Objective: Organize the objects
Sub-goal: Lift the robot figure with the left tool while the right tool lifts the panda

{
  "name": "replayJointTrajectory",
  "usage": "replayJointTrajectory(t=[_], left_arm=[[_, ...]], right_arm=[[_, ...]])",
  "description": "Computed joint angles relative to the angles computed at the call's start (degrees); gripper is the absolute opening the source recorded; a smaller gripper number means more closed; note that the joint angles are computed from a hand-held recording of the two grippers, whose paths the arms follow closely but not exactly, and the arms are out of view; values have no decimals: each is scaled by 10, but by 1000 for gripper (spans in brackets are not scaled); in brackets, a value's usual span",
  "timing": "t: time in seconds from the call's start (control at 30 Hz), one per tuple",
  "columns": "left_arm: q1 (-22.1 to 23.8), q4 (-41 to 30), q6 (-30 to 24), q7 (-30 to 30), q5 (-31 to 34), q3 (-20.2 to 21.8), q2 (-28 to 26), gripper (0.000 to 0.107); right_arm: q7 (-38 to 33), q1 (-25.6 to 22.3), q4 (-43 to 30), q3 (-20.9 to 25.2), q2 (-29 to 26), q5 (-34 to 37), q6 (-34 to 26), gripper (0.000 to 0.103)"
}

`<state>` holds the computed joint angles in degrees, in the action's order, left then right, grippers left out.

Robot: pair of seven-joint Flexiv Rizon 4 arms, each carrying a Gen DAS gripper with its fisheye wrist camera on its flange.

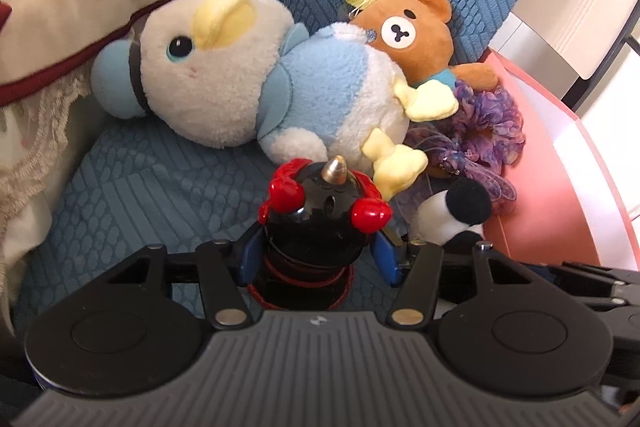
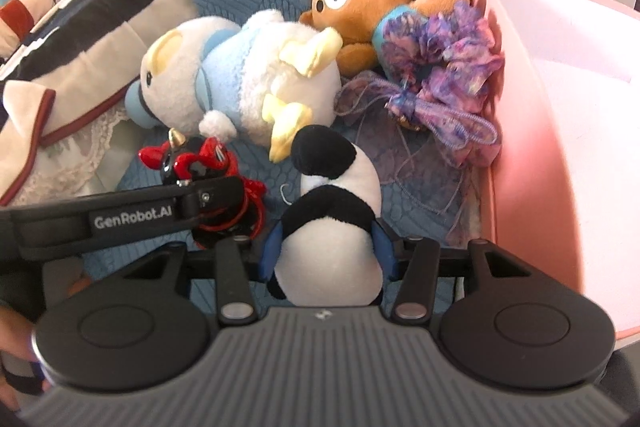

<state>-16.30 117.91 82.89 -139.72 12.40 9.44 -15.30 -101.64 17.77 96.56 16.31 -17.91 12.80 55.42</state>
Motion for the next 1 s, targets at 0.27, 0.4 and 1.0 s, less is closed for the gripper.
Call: replayJointTrajectory(t=[0.27, 0.4, 1.0], left_arm=[[-20, -36, -56, -79, 75, 9, 49, 62], [-1, -45, -81, -98, 91, -18, 74, 62], [57, -105, -170, -83, 73, -101, 122, 62]], right_arm=[[-19, -19, -35, 4, 17, 53, -49, 52], [-32, -23, -53, 1, 27, 75, -60, 52], [-73, -41, -155, -21, 40, 127, -106, 52]])
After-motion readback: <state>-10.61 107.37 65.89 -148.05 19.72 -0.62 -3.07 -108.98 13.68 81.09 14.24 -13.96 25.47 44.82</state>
